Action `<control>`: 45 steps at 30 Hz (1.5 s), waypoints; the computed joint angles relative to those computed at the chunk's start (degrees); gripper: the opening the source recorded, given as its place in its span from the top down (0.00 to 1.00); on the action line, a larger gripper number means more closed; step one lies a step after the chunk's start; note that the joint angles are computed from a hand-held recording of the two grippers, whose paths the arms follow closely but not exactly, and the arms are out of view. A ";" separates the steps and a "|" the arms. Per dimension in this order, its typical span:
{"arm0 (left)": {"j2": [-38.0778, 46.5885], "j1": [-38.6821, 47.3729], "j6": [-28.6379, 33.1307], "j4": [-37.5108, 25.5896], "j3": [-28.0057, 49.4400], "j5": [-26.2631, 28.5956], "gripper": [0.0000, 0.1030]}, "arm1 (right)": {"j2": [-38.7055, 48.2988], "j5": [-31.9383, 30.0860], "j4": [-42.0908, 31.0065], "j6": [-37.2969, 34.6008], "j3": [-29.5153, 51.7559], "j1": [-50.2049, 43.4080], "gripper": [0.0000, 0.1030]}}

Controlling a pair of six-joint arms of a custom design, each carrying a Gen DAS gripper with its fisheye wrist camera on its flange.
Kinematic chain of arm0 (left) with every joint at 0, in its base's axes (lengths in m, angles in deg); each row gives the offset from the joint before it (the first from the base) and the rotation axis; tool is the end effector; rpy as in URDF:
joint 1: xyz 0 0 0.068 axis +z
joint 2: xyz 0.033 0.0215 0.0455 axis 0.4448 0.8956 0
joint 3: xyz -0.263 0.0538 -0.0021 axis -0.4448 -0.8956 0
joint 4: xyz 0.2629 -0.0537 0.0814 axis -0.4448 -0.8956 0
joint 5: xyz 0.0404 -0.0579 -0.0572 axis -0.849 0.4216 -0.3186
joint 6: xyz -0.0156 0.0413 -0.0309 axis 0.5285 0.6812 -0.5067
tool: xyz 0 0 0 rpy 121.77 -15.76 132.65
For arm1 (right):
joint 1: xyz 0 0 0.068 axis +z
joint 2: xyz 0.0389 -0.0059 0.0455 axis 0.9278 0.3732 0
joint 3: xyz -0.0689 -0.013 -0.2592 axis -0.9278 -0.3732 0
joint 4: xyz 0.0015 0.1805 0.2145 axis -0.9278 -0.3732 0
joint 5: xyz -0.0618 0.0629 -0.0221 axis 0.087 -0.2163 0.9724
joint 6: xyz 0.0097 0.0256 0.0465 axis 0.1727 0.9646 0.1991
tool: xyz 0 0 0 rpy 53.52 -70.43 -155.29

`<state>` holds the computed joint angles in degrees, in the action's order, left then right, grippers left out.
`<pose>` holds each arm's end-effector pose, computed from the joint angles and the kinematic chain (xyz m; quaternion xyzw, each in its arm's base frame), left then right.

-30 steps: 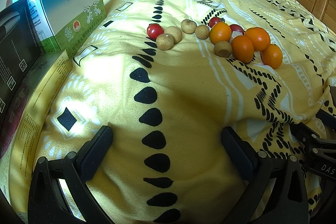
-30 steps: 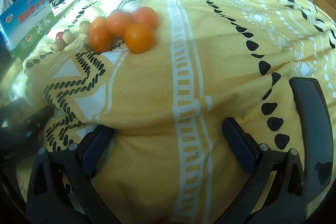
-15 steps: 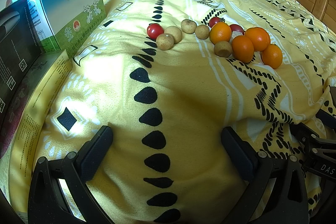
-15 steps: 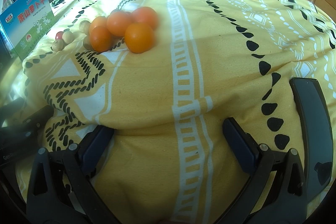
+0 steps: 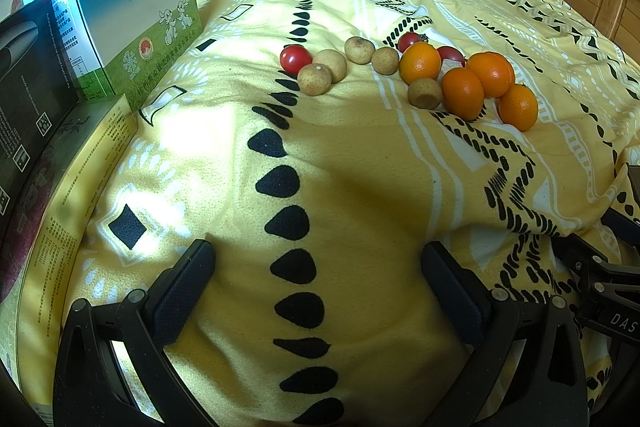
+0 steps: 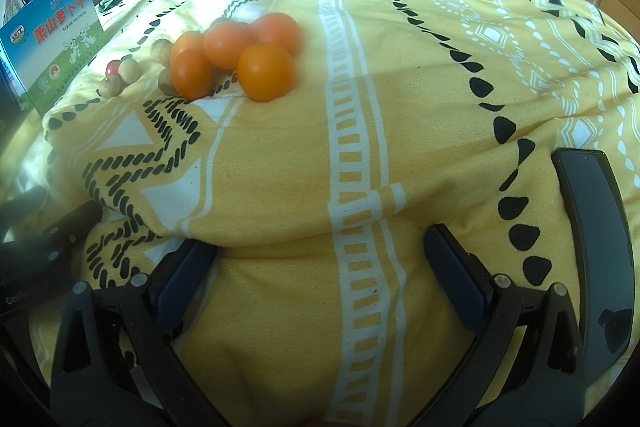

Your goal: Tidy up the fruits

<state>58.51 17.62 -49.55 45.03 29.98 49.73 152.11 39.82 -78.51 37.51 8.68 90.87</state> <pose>0.2104 -0.0274 0.1920 -0.0268 0.9511 0.0175 0.3073 0.2183 0.0860 0.1862 -0.0473 0.9513 0.0278 0.3034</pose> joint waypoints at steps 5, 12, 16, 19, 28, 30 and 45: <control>-1.23 0.68 0.12 -0.86 -0.21 1.61 0.00 | -0.27 -0.31 0.00 -0.29 -0.26 -0.27 0.00; -4.73 1.90 2.13 -6.57 1.06 5.70 0.00 | -1.19 -4.65 -4.05 -2.66 1.32 -2.35 0.00; -7.49 6.12 3.65 -7.61 2.81 12.75 0.01 | -2.79 -12.21 -7.26 -6.89 4.17 -5.44 0.32; -7.22 8.51 3.77 -5.54 5.51 14.47 0.01 | -2.47 -15.92 -7.10 -9.37 6.92 -6.35 0.35; 5.99 12.95 5.45 -1.31 13.57 17.65 0.28 | 14.60 -16.08 -1.55 -11.55 17.57 -7.15 0.36; 10.57 13.75 5.93 -1.20 15.62 19.74 0.41 | 16.48 -16.23 -1.64 -12.00 18.12 -7.49 0.43; 23.70 11.41 6.33 4.46 19.67 17.55 0.65 | 16.83 -20.09 1.27 -13.62 16.26 -9.33 0.66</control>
<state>82.21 29.03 -43.22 49.48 49.65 67.29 168.93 19.73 -77.24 23.89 24.94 81.54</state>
